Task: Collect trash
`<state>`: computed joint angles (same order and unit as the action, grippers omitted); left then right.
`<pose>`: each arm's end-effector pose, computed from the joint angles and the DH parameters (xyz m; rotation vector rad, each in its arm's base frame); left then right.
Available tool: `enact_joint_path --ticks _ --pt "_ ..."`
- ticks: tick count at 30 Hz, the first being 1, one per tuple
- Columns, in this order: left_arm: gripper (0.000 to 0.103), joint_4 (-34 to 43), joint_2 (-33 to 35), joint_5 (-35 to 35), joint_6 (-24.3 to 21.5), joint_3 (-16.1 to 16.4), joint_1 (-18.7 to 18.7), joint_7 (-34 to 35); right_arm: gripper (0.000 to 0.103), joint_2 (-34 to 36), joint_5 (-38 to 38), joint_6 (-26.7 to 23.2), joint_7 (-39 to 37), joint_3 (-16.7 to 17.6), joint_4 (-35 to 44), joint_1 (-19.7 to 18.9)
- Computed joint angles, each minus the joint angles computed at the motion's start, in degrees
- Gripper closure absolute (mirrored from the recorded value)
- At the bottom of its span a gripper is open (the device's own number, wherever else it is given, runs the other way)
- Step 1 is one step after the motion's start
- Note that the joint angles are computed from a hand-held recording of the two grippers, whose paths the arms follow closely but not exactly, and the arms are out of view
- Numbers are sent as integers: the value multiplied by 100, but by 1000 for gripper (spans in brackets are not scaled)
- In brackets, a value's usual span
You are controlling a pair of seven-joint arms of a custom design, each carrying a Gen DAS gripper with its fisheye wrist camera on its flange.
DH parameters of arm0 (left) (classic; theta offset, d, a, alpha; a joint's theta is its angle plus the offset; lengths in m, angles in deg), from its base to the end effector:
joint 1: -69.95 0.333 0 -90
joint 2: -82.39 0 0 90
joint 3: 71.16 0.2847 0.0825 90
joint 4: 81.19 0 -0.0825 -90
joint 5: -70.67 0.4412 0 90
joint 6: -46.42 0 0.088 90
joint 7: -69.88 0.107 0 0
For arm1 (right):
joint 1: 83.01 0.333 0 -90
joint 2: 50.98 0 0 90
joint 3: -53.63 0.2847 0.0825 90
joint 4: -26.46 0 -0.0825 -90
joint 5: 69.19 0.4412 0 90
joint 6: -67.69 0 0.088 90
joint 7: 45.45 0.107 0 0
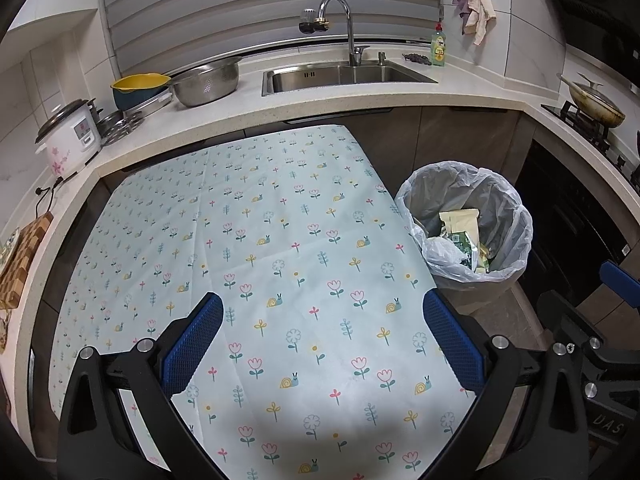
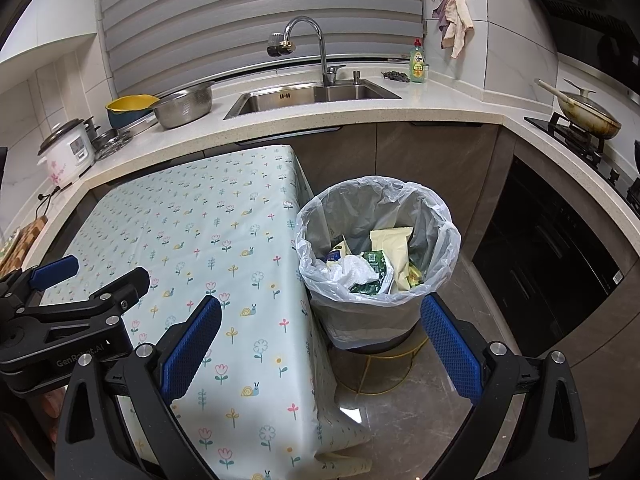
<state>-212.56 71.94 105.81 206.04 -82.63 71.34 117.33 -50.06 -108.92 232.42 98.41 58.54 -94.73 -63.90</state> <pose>0.5683 -0.1293 0.4334 -1.7868 1.6985 -0.6016 0.5652 0.2914 0.4215 -1.7755 1.6349 -0.6230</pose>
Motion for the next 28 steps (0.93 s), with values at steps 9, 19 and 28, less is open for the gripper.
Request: enact_joint_path --ticks 9,19,28 --pt "7 8 8 47 -5 -5 0 -18 7 15 60 -11 -61 -5 16 15" --pt "7 -7 18 37 35 12 -12 51 7 30 105 -6 -99 -6 0 24" --pt "7 24 94 142 127 10 -28 73 7 20 42 11 -6 -21 -49 19"
